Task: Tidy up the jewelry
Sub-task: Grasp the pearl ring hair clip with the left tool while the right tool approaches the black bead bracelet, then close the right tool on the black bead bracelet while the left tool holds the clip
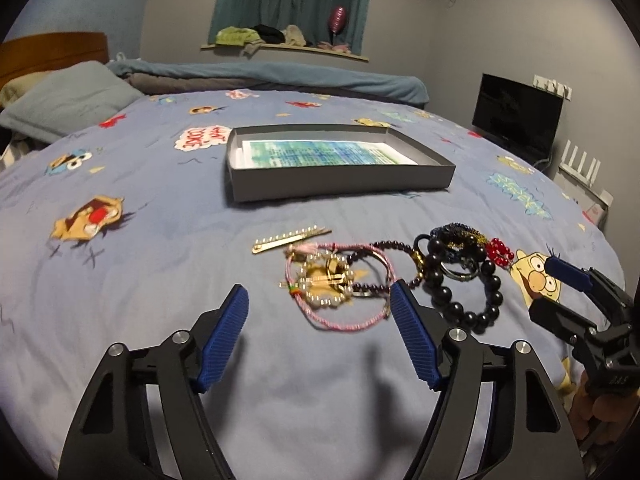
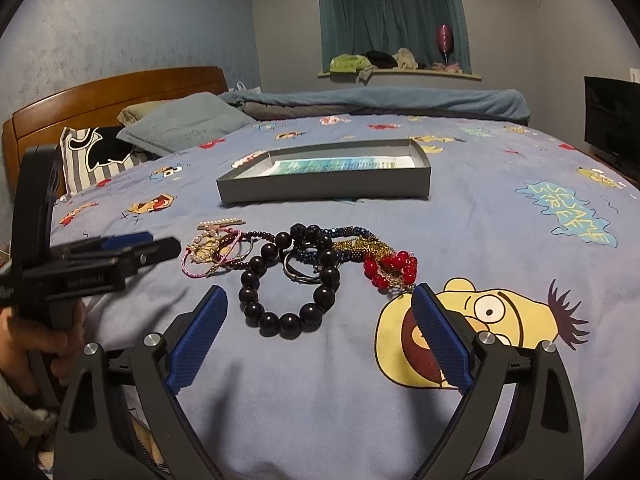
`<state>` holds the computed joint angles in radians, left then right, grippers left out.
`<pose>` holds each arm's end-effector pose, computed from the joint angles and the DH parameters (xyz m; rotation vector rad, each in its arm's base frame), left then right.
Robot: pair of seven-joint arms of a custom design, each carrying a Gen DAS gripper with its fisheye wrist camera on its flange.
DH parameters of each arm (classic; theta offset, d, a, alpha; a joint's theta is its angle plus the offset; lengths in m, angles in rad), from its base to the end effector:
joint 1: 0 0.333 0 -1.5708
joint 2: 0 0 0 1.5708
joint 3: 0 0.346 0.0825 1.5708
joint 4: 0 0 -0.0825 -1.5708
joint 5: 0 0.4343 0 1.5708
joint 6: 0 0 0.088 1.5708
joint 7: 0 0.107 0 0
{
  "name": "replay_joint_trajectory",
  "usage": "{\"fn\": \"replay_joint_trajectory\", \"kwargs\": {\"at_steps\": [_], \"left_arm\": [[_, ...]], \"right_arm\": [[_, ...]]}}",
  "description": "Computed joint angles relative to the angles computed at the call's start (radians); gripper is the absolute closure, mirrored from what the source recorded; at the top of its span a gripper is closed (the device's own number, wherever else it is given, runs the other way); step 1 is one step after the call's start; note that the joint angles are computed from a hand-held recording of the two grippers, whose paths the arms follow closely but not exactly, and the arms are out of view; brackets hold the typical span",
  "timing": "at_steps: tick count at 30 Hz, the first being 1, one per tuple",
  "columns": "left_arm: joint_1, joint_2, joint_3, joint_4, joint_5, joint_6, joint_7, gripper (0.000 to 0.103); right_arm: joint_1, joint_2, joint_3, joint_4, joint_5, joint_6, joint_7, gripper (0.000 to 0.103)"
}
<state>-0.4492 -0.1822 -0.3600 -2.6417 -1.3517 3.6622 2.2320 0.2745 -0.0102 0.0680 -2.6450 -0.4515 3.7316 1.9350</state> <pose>0.3731 -0.2093 0.3861 -1.7239 1.6461 -0.9729 0.4380 0.2176 0.3631 -1.8214 1.0755 -0.5023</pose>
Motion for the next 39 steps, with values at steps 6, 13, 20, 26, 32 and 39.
{"fn": "replay_joint_trajectory", "kwargs": {"at_steps": [6,13,20,26,32,39], "left_arm": [[0.030,0.029,0.015,0.055,-0.005,-0.085,0.135,0.043],[0.038,0.098,0.031,0.122,-0.088,-0.100,0.285,0.047],[0.055,0.072,0.038,0.056,0.095,-0.121,0.089,0.061],[0.077,0.010,0.027,-0.011,0.247,-0.107,-0.095,0.061],[0.128,-0.041,-0.025,-0.020,0.210,-0.099,-0.064,0.061],[0.139,-0.086,0.008,-0.067,0.332,-0.125,-0.188,0.061]], "right_arm": [[-0.003,0.004,-0.003,0.018,-0.040,-0.026,0.028,0.011],[-0.019,0.017,-0.012,0.036,-0.103,-0.027,0.093,0.011],[-0.024,0.018,-0.012,0.047,-0.124,-0.041,0.109,0.011],[-0.027,0.034,-0.012,0.075,-0.121,-0.050,0.099,0.011],[-0.057,0.070,-0.011,0.155,-0.279,-0.105,0.231,0.032],[-0.114,0.118,0.005,0.254,-0.652,-0.127,0.561,0.052]]}}
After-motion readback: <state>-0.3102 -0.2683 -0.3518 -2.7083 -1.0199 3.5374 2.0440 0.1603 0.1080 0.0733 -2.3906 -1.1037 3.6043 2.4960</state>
